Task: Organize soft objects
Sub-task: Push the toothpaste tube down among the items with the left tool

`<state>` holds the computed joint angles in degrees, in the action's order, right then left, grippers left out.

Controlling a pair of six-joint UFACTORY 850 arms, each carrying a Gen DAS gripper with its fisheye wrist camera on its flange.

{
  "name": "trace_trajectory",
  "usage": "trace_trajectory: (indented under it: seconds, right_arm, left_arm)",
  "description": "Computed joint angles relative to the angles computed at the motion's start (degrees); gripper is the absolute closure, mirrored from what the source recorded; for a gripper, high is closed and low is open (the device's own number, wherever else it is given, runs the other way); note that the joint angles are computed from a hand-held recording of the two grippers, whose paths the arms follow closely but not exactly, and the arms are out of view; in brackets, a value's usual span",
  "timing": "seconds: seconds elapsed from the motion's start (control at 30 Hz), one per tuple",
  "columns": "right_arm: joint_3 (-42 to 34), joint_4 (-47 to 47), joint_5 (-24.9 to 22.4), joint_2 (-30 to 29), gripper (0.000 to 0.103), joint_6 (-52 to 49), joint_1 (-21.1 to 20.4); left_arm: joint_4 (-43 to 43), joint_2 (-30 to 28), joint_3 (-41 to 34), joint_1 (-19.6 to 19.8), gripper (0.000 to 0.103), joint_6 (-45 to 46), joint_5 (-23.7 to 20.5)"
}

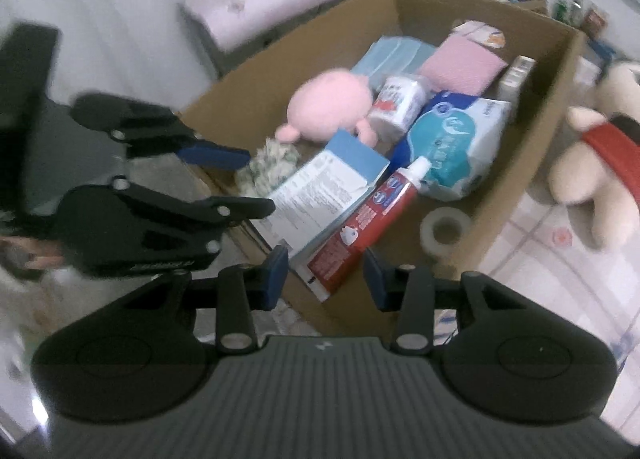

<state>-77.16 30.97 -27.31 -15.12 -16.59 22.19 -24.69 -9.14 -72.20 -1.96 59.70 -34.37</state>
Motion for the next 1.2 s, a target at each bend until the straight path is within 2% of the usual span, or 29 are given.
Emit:
trace_trajectory:
  seconds: [0.1, 0.17, 0.2, 0.27, 0.37, 0.43, 0.53, 0.57, 0.63, 0.67, 0.73, 0.87, 0.97, 1.07, 1.1, 1.17, 1.2]
  right_arm:
    - [5.6, 6.8, 6.7, 5.3, 0.06, -5.1, -2.2]
    - [7.8, 5.7, 10.6, 7.3, 0.06, -3.8, -3.3]
    - [8.4, 6.7, 11.7, 7.6, 0.059, -4.5, -4.0]
    - [8.6, 13.3, 11.8, 7.1, 0.059, -10.1, -5.5]
    - [8.2, 21.5, 11.2, 5.1, 0.059, -18.3, -7.2]
    - [7.7, 25.6, 10.6, 3.7, 0.059, -22.7, -8.2]
    - [7.3, 33.3, 9.1, 2.1, 0.059, -29.9, -9.7]
    - [7.3, 37.8, 7.9, 1.7, 0.059, -33.9, -10.5]
    - [7.0, 43.5, 6.4, 0.6, 0.059, -38.4, -11.2]
    - [6.6, 45.7, 5.8, -0.1, 0.059, -40.2, -11.6]
    - [6.1, 47.3, 6.4, -0.8, 0.059, -42.0, -11.8]
    - [5.4, 51.0, 6.5, -1.9, 0.059, -45.5, -12.1]
    - [5.7, 55.2, 7.3, -2.0, 0.059, -49.5, -12.2]
    - [5.4, 57.4, 5.3, -3.0, 0.059, -51.0, -12.4]
    - [5.8, 60.0, 6.2, -3.0, 0.059, -53.3, -12.3]
    - [9.0, 62.1, 5.0, -0.6, 0.059, -55.5, -12.4]
    - [9.4, 62.9, 5.2, -0.4, 0.058, -56.6, -12.4]
  left_arm:
    - [-5.4, -5.5, -7.7, 1.1, 0.058, 0.5, -7.4]
    - [-5.6, -9.6, -12.8, -0.4, 0.058, -1.1, -10.9]
    - [-4.2, -11.4, -14.8, -1.6, 0.062, -2.1, -12.1]
    - [1.1, -16.9, -20.8, -4.2, 0.071, -7.5, -14.7]
    - [9.1, -24.7, -28.8, -7.1, 0.072, -17.0, -19.2]
    - [10.0, -27.5, -31.4, -7.8, 0.073, -20.2, -21.2]
    - [10.4, -25.2, -27.6, -8.7, 0.075, -17.9, -17.4]
    - [9.3, -24.5, -26.8, -8.6, 0.076, -16.9, -17.3]
    - [4.8, -25.4, -28.3, -7.9, 0.075, -16.5, -22.4]
    - [3.9, -25.5, -28.1, -8.1, 0.075, -16.2, -23.1]
    - [7.6, -24.3, -25.2, -9.9, 0.075, -16.7, -18.7]
    - [10.4, -25.0, -25.4, -10.1, 0.075, -24.2, -16.1]
    - [11.1, -25.8, -26.5, -9.7, 0.073, -27.1, -16.7]
    - [14.1, -25.3, -25.7, -10.6, 0.071, -29.1, -15.6]
    - [15.5, -25.3, -25.9, -11.1, 0.071, -29.7, -15.9]
    - [18.9, -25.0, -26.2, -12.3, 0.064, -31.2, -16.3]
    - [19.2, -25.4, -27.2, -12.7, 0.042, -31.5, -16.7]
